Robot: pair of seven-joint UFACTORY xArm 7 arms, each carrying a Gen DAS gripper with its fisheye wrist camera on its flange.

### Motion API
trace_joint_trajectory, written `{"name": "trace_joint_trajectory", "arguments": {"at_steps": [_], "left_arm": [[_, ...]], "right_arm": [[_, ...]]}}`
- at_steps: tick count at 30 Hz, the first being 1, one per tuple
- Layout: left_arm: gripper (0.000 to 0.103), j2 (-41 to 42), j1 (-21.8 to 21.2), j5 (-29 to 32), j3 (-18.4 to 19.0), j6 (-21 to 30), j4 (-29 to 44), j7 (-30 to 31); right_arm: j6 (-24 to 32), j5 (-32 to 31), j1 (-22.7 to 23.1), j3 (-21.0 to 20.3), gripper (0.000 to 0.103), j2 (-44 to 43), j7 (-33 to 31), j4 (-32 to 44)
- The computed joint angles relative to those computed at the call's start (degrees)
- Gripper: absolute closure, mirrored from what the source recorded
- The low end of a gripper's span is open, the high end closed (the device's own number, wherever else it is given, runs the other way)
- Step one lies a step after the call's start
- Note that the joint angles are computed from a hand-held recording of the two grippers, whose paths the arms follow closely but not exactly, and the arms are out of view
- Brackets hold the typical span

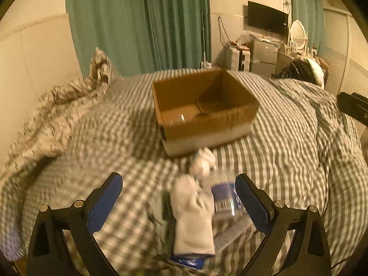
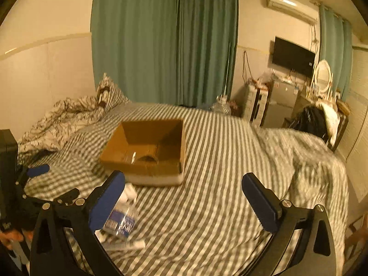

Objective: Organize objects
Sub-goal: 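Grasp the white sock with the left tool while the right tool grasps the clear lid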

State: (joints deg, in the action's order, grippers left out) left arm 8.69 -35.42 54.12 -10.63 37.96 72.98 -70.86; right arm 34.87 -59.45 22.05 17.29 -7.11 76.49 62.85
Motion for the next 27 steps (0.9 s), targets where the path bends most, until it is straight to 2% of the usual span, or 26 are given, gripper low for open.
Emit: {"name": "trace_joint_trajectory", "arguments": {"at_steps": [2, 4, 7, 10, 13, 14, 15, 16, 17, 23, 27], "left_arm": [[0.002, 0.6, -0.5, 1.3, 0.0, -0.8, -1.9, -3.7], [0.002, 1.8, -0.8, 1.5, 0.1, -1.6, -3.0, -4.8], [0.002, 4.9, -2.2, 2.5, 0.5, 0.8, -1.8, -3.8], [0.005, 6.7, -2.5, 1.4, 1.4, -1.2, -1.8, -3.6], [0.026, 7.8, -2.1, 0.7, 2.3, -5.6, -2.3, -1.9], [0.044, 8.5, -1.7, -1.3, 2.2, -6.6, -2.1, 0.5], [0.058, 9.0, -1.9, -2.8, 2.5, -5.7, -1.8, 1.4], [0.059, 8.6, -1.8, -3.2, 3.0, -7.1, -2.6, 1.2], [0.066, 8.1, -2.0, -3.1, 3.5, -8.4, -3.2, 0.7], [0.069, 1.6, -1.4, 1.4, 4.5, -12.2, -7.3, -4.2], [0.069, -1.7, 0.7, 5.1, 3.2, -9.9, -8.5, -7.2]], "right_arm": [[0.1, -3.9, 0.1, 0.7, 0.001, 1.8, 5.2, -0.9], [-0.2, -7.1, 0.9, 0.4, 0.001, 4.3, 8.8, -1.5], [-0.7, -6.9, 3.0, -1.1, 0.001, 8.1, 6.4, -0.6], [-0.8, -5.9, 5.0, -2.8, 0.001, 10.4, 4.9, 0.0], [-2.1, -5.6, 6.1, -4.3, 0.001, 11.2, 4.9, -0.2], [-2.1, -5.3, 6.4, -4.6, 0.001, 11.5, 4.8, -0.2], [-2.0, -4.7, 6.7, -4.9, 0.001, 11.8, 4.5, 0.0], [-1.7, -4.2, 7.0, -5.1, 0.001, 12.0, 4.2, 0.2], [-1.5, -3.9, 7.3, -5.3, 0.001, 12.0, 4.0, 0.3], [-0.5, -2.7, 8.4, -5.6, 0.001, 12.7, 4.2, 1.3], [-2.7, 2.8, 8.8, -5.9, 0.001, 16.0, 0.1, 4.1]]}}
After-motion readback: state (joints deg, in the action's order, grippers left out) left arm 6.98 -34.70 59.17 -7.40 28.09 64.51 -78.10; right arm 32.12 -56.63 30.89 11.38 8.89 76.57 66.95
